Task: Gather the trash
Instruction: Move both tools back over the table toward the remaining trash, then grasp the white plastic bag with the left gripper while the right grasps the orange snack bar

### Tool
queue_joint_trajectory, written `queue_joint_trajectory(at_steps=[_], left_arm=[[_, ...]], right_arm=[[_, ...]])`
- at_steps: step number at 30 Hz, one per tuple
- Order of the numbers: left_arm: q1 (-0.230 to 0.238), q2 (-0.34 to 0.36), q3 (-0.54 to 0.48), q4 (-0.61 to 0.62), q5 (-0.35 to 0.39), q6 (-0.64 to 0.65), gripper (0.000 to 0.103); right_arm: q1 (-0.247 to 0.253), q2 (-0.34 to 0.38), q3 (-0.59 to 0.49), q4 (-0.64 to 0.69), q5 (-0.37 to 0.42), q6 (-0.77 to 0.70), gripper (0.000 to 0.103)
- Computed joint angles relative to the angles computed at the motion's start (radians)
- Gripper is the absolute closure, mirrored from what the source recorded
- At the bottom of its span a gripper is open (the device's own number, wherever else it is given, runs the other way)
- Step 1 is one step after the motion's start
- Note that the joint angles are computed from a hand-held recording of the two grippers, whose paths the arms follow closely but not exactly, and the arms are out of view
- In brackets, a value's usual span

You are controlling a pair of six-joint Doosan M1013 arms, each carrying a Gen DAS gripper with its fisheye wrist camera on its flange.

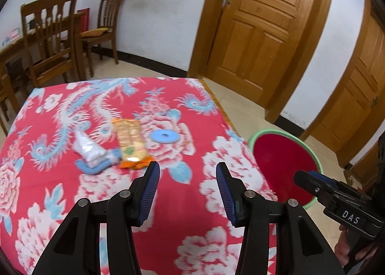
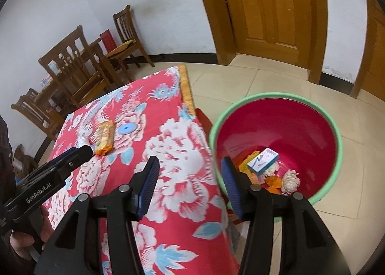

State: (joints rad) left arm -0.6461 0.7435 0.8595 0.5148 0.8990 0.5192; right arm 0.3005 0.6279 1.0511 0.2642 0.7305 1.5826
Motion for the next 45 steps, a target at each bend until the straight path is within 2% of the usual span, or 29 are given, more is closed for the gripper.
queue_joint_trajectory(at_steps=[13, 19, 29, 39, 42, 44, 45], left_arm=[[0.036, -0.062, 0.108, 0.085, 0.036, -0.143, 0.053], [0.057, -0.069, 0.13, 0.088, 0.062, -0.178, 0.053], [0.101, -0.019, 0.074, 0.014, 0.109, -0.124, 0.053], [0.128, 0.015, 0.035, -0.069, 0.107, -0.066, 0.053], [0.129, 0.017, 0.034, -0.075, 0.1, -0.069, 0.059], [0.127, 0.016, 0.037, -0.066, 0.093, -0.072, 0.07], [0.127, 0.014, 0.039, -0.068, 0.087, -0.072, 0.071]], right_arm=[[0.041, 0.067, -0.115, 0.048, 0.061, -0.057, 0.048], [0.057, 0.103, -0.175, 0.056, 0.102, -0.08, 0.048], [0.067, 0.149, -0.241, 0.055, 0.155, -0.068, 0.048], [0.073, 0.189, -0.304, 0.047, 0.205, -0.054, 0.048], [0.076, 0.199, -0.32, 0.046, 0.214, -0.054, 0.048], [0.078, 0.203, -0.328, 0.044, 0.218, -0.054, 0.048], [0.079, 0.205, -0.333, 0.042, 0.221, -0.054, 0.048]])
